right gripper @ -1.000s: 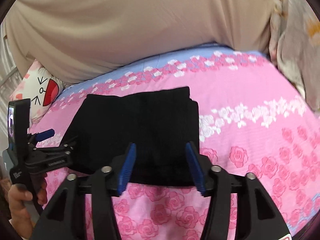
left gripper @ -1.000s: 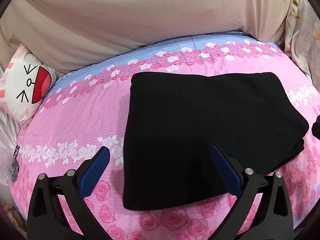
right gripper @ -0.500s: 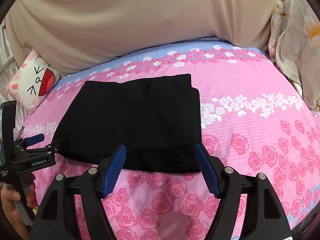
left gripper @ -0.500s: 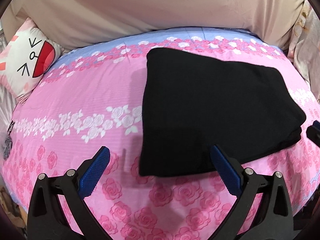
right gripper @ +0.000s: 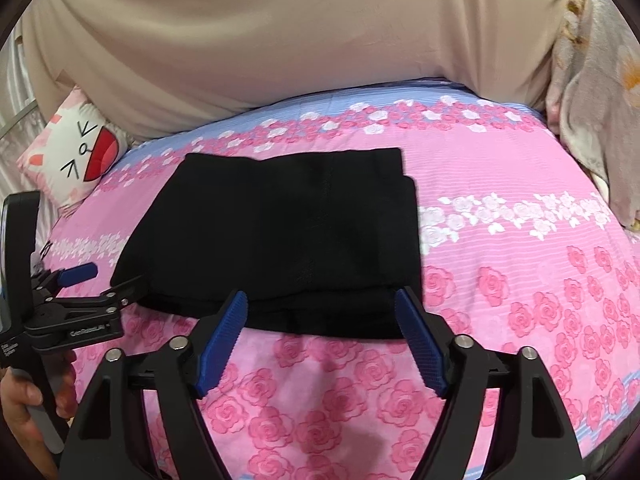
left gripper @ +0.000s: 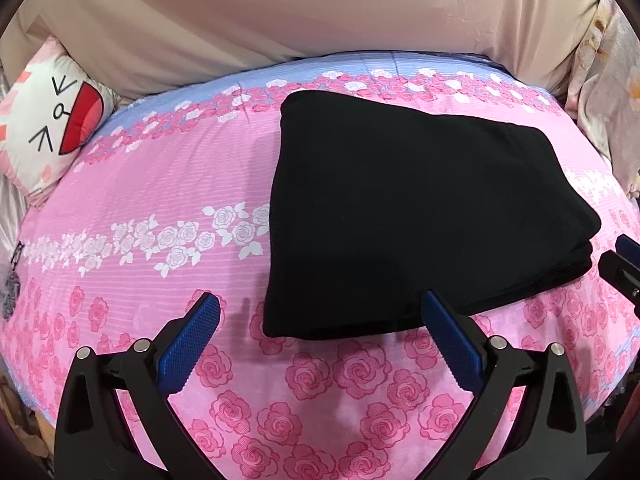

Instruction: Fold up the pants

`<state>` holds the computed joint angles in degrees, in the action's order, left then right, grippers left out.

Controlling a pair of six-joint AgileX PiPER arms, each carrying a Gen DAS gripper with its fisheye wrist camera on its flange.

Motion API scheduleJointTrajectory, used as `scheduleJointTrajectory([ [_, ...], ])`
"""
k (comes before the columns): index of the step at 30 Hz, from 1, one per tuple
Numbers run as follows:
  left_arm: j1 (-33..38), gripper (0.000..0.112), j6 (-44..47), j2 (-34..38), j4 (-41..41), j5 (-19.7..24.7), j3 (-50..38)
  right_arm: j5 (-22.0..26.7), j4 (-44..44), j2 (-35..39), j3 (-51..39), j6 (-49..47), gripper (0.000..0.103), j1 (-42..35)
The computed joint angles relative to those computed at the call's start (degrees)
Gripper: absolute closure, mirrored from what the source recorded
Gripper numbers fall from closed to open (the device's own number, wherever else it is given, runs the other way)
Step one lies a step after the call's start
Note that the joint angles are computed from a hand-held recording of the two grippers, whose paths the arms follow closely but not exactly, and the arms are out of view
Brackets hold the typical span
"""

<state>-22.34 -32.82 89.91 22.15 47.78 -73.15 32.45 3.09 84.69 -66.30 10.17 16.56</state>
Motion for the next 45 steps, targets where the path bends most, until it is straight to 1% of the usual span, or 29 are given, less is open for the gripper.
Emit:
scheduleJointTrajectory([
  [1, 1.11, 0.014, 2.09, 0.14, -2.48, -0.60, -0.28, 0.07, 0.61, 0.10, -0.13, -0.53, 0.027, -0.64],
  [3, 5.00, 0.014, 11.78, 0.43, -12.99, -1.95, -1.09, 0.29, 6.14, 0.61, -0.43, -4.98, 0.027, -3.74],
  [5, 8.22, 0.014, 19.85, 1.56, -24.44, -3.50, -1.96, 0.94, 16.90, 1.94, -0.82, -13.68, 0.022, -8.53],
  [6, 10.38, 0.014, 24.36, 2.39, -30.17, -3.37, -2.60, 2.09, 22.62, 3.44, -1.64, -17.43, 0.018, -11.24],
  [7, 12.94, 0.014, 27.79, 3.81, -35.09, -2.95, -3.58, 3.93, 28.35, 5.40, -2.74, -21.16, 0.017, -13.91],
  [8, 14.52, 0.014, 29.25, 5.03, -37.72, -2.88, -4.44, 5.41, 32.83, 7.09, -3.39, -24.13, 0.017, -15.84],
  [9, 16.34, 0.014, 31.70, 6.72, -41.49, -2.39, -5.69, 8.65, 37.58, 10.49, -5.40, -26.17, 0.017, -18.31],
  [11, 18.20, 0.014, 33.61, 9.72, -45.32, -0.25, -8.35, 12.45, 43.99, 15.54, -7.65, -28.14, 0.017, -20.79],
  [13, 18.65, 0.014, 32.34, 12.95, -44.86, 0.99, -11.15, 13.71, 45.44, 18.98, -9.02, -26.96, 0.016, -21.19],
  [14, 19.19, 0.014, 33.58, 14.94, -46.47, 1.71, -12.29, 12.08, 46.98, 18.60, -8.08, -28.61, 0.015, -20.99],
  [16, 18.84, 0.014, 34.00, 15.15, -46.77, -0.27, -11.97, 10.39, 45.20, 18.64, -8.36, -27.93, 0.015, -19.50],
  [17, 18.44, 0.014, 32.96, 15.65, -45.81, 0.34, -12.60, 9.92, 46.08, 18.69, -8.19, -28.74, 0.015, -18.98],
  [18, 17.94, 0.014, 32.65, 15.33, -45.32, -0.43, -12.25, 10.69, 47.83, 19.28, -8.37, -30.18, 0.014, -18.90],
  [20, 16.90, 0.014, 32.07, 15.16, -44.44, -1.51, -11.65, 8.92, 48.19, 18.93, -7.51, -30.71, 0.014, -17.92],
  [21, 16.52, 0.016, 32.47, 15.05, -44.53, -2.03, -11.32, 7.82, 47.69, 18.76, -7.19, -31.17, 0.015, -16.93],
  [22, 16.12, 0.017, 32.56, 14.75, -44.54, -2.76, -10.73, 6.96, 46.79, 18.54, -7.05, -30.78, 0.021, -16.34],
  [23, 15.69, 0.026, 31.44, 14.51, -43.29, -3.39, -10.54, 6.25, 45.71, 18.25, -6.84, -30.24, 0.029, -15.96],
  [24, 15.68, 0.035, 30.90, 14.02, -42.93, -3.94, -10.05, 6.13, 46.19, 18.20, -6.67, -31.21, 0.042, -15.76],
  [25, 16.17, 0.040, 31.59, 13.83, -43.66, -3.70, -10.14, 6.18, 48.74, 17.92, -6.05, -33.87, 0.056, -16.16],
  [26, 16.65, 0.053, 32.35, 13.45, -44.20, -3.71, -9.97, 6.39, 49.37, 17.84, -6.26, -34.71, 0.060, -16.34],
  [27, 17.26, 0.069, 33.60, 12.70, -44.84, -3.57, -9.64, 6.09, 49.18, 17.12, -6.19, -35.16, 0.065, -16.11],
  [29, 17.22, 0.076, 35.67, 10.94, -44.84, -3.40, -9.39, 6.14, 49.77, 15.60, -5.93, -36.16, 0.067, -15.85],
  [32, 16.82, 0.080, 36.00, 8.04, -43.78, -3.35, -7.61, 8.17, 51.55, 13.24, -5.42, -38.17, 0.069, -16.20],
  [34, 17.63, 0.081, 37.98, 5.06, -45.94, -2.23, -5.42, 9.73, 50.28, 9.53, -4.03, -38.41, 0.069, -16.05],
  [36, 18.92, 0.081, 40.84, 1.39, -48.95, -0.30, -3.38, 11.97, 49.66, 5.81, -2.85, -38.83, 0.069, -16.34],
  [38, 21.47, 0.081, 44.41, -3.52, -53.50, 3.33, -1.78, 13.95, 49.15, 2.25, -2.19, -39.04, 0.069, -16.75],
  [39, 22.11, 0.081, 45.23, -4.89, -54.48, 4.14, -1.49, 14.80, 48.84, 0.41, -2.43, -38.84, 0.070, -16.64],
  [42, 23.06, 0.081, 45.59, -9.07, -54.78, 6.80, -3.99, 16.94, 49.28, -1.51, -6.61, -38.95, 0.070, -15.77],
  [45, 22.55, 0.081, 45.48, -8.58, -53.63, 7.70, -9.91, 16.07, 48.34, 0.36, -13.06, -38.71, 0.070, -13.60],
])
